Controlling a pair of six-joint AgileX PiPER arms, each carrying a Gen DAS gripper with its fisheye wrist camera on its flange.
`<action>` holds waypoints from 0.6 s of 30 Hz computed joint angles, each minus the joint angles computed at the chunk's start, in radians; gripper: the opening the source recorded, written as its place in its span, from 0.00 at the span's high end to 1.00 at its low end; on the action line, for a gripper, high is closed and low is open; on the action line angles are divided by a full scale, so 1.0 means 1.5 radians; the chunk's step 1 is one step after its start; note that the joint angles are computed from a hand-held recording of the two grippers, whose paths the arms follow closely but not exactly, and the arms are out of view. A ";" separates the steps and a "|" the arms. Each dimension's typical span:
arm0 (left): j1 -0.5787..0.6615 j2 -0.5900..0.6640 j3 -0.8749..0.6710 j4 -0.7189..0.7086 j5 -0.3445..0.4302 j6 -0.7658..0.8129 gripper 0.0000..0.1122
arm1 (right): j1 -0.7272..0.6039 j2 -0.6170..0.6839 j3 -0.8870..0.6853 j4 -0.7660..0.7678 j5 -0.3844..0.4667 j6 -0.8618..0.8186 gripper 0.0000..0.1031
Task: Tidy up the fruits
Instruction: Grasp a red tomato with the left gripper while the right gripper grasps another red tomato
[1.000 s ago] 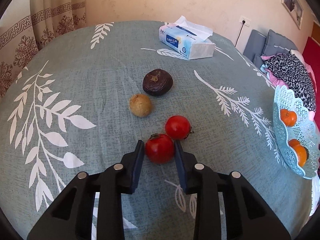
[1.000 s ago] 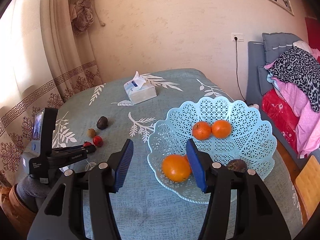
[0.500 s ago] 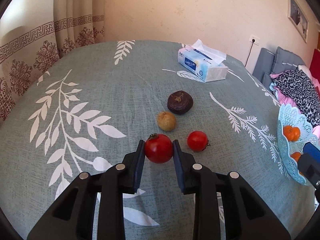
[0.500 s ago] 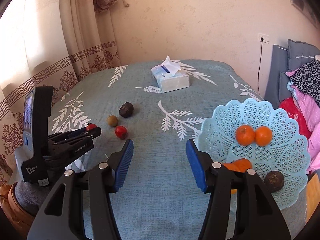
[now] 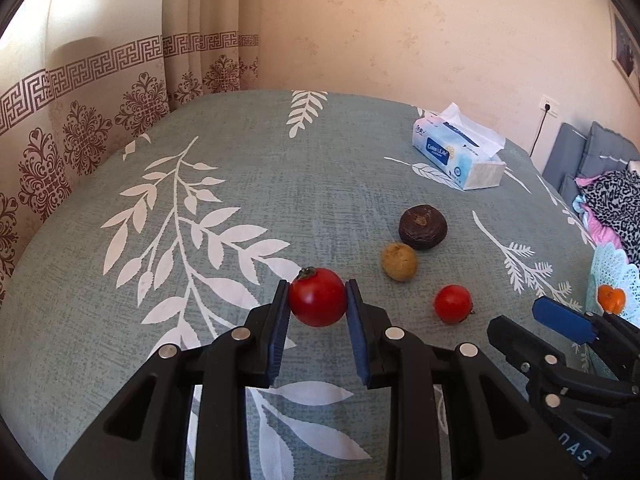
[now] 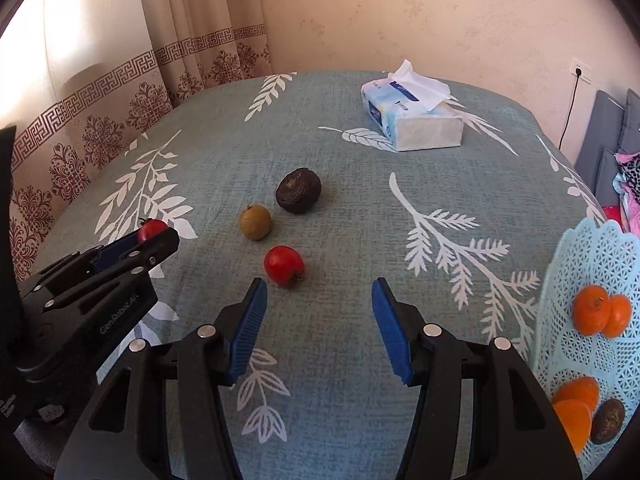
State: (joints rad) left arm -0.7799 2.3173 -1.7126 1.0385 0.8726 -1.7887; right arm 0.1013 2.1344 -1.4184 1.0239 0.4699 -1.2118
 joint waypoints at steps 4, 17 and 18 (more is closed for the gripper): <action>0.007 -0.008 0.016 -0.006 -0.001 -0.023 0.75 | 0.022 0.039 -0.056 -0.064 0.015 0.061 0.53; 0.016 -0.020 0.041 -0.006 -0.015 -0.054 0.75 | 0.059 0.105 -0.153 -0.173 0.023 0.186 0.73; 0.017 -0.022 0.044 -0.006 -0.017 -0.056 0.75 | 0.059 0.104 -0.152 -0.173 0.023 0.188 0.73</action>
